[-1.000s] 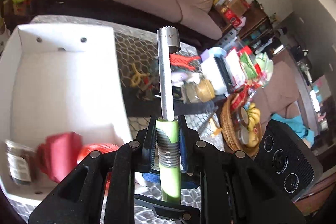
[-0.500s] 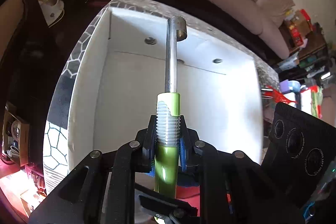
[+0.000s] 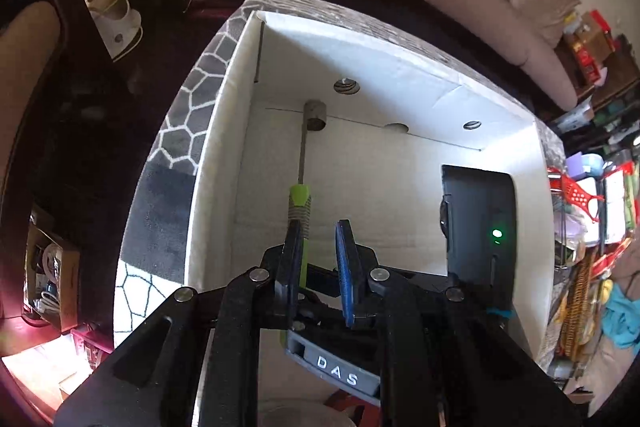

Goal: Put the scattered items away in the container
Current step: 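Carry the green-handled tool into the white box with the right tool, then lay the green-handled tool in the box and open the right tool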

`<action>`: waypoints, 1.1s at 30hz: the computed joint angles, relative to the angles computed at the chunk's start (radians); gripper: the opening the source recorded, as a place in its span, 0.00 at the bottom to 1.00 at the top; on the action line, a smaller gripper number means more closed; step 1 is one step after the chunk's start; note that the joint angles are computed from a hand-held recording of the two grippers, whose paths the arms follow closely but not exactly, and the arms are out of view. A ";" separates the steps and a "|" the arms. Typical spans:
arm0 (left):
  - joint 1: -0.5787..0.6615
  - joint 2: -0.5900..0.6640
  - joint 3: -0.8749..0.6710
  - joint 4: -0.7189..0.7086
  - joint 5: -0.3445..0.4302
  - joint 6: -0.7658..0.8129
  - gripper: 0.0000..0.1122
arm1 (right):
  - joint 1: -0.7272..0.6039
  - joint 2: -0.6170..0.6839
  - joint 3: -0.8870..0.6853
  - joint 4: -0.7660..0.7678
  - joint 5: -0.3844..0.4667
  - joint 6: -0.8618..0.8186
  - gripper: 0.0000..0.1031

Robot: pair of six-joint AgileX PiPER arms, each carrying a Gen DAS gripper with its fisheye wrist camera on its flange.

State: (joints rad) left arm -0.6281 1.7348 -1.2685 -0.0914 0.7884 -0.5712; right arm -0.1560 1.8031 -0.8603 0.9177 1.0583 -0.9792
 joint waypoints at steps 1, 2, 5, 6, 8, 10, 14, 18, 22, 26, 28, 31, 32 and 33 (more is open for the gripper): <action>0.007 -0.014 0.007 -0.003 0.005 0.006 0.14 | -0.001 0.005 -0.004 -0.001 -0.002 0.019 0.28; 0.012 -0.029 0.016 -0.002 0.008 0.010 0.14 | -0.009 0.005 -0.005 0.001 -0.005 0.038 0.31; 0.029 -0.072 0.047 -0.009 0.011 0.026 0.15 | -0.035 0.001 -0.012 -0.005 0.001 0.072 0.52; 0.035 -0.085 0.058 -0.015 0.011 0.036 0.15 | -0.042 -0.008 -0.013 -0.009 -0.001 0.077 0.57; 0.044 -0.110 0.080 -0.020 0.009 0.047 0.25 | -0.058 -0.032 -0.012 -0.016 -0.009 0.083 0.67; 0.056 -0.144 0.111 -0.041 -0.004 0.065 0.27 | -0.080 -0.044 -0.011 0.004 -0.004 0.068 0.67; 0.067 -0.194 0.145 -0.028 -0.013 0.066 0.25 | -0.090 -0.040 -0.006 0.033 0.011 0.044 0.69; 0.120 -0.255 0.186 -0.132 -0.038 0.154 0.27 | -0.042 -0.036 -0.039 0.019 -0.023 0.068 0.68; 0.146 -0.299 0.206 -0.164 -0.040 0.193 0.30 | 0.000 -0.035 -0.050 0.001 -0.058 0.100 0.66; 0.151 -0.311 0.218 -0.173 -0.041 0.207 0.32 | -0.028 0.001 -0.049 0.054 -0.053 0.064 0.65; 0.153 -0.308 0.231 -0.196 -0.051 0.224 0.32 | -0.053 0.024 -0.052 0.084 -0.020 0.059 0.64; 0.155 -0.307 0.260 -0.256 -0.067 0.275 0.36 | -0.129 0.079 -0.041 0.170 0.075 0.025 0.64; 0.146 -0.312 0.271 -0.257 -0.073 0.275 0.42 | -0.159 0.093 -0.034 0.190 0.109 0.033 0.64; 0.132 -0.319 0.282 -0.246 -0.078 0.261 0.46 | -0.185 0.092 -0.027 0.192 0.131 0.049 0.64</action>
